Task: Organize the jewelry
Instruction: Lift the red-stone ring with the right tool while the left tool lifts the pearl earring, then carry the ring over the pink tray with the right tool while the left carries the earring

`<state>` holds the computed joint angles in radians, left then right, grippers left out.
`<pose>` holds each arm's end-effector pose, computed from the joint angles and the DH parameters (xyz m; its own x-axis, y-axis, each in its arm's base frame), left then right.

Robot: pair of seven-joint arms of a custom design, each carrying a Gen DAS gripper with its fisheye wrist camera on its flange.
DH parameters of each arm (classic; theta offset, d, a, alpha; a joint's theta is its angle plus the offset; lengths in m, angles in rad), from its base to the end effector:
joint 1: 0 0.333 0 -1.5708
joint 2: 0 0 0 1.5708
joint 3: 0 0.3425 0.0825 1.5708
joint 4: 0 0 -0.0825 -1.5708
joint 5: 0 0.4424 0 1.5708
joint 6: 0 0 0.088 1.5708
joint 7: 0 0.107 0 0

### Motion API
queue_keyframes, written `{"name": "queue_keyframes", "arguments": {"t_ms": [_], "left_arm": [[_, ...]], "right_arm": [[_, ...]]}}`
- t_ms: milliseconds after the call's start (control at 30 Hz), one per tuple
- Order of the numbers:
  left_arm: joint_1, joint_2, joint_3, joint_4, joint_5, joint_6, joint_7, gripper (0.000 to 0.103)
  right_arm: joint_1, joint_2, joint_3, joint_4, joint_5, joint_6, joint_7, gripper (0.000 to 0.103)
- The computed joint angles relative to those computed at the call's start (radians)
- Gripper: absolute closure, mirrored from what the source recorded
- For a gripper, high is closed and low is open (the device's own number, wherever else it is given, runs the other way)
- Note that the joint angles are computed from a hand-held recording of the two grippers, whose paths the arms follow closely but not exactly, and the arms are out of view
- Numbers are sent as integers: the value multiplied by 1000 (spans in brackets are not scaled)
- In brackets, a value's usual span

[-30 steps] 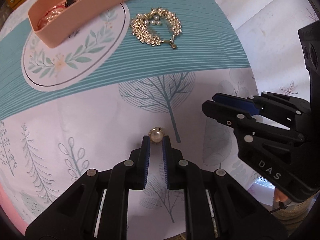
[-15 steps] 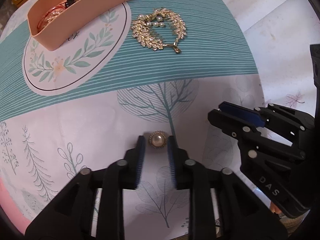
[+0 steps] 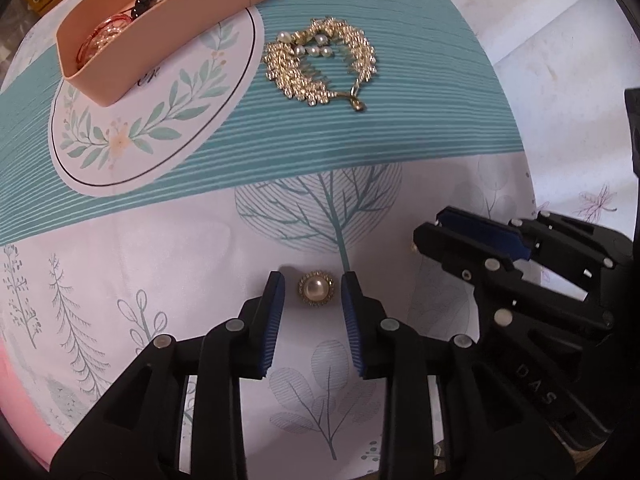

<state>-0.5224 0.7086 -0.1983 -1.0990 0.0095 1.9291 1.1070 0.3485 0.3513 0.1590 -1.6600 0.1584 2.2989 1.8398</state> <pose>0.6601 -0.5105 0.4275 -0.2052 -0.9648 0.1647 -0.9783 0.1973 -0.0632 0.6557 0.3538 0.4378 0.1559 -0.9523 -0.2623 -0.9721 -0.1008 -0.2118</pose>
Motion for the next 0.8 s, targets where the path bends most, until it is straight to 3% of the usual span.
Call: {"name": "queue_keyframes", "arguments": {"t_ms": [133,200,400,800], "left_arm": [[-11,13,6,23,13,-19,-7,79],[-19,29,8,49,20,-31,-12,88],[-36,58,13,93,27,-39,-26,88],[-19,-60,41,14,98,25,-83,88]], "right_arm": [[-1,-2,-1,-2,0,4,5,87],[-2,-3,1,-4,3,8,5,87],[-6,-17,2,-23,17,22,2,87],[15,-12,-1,60,-24,2,-2,87]]}}
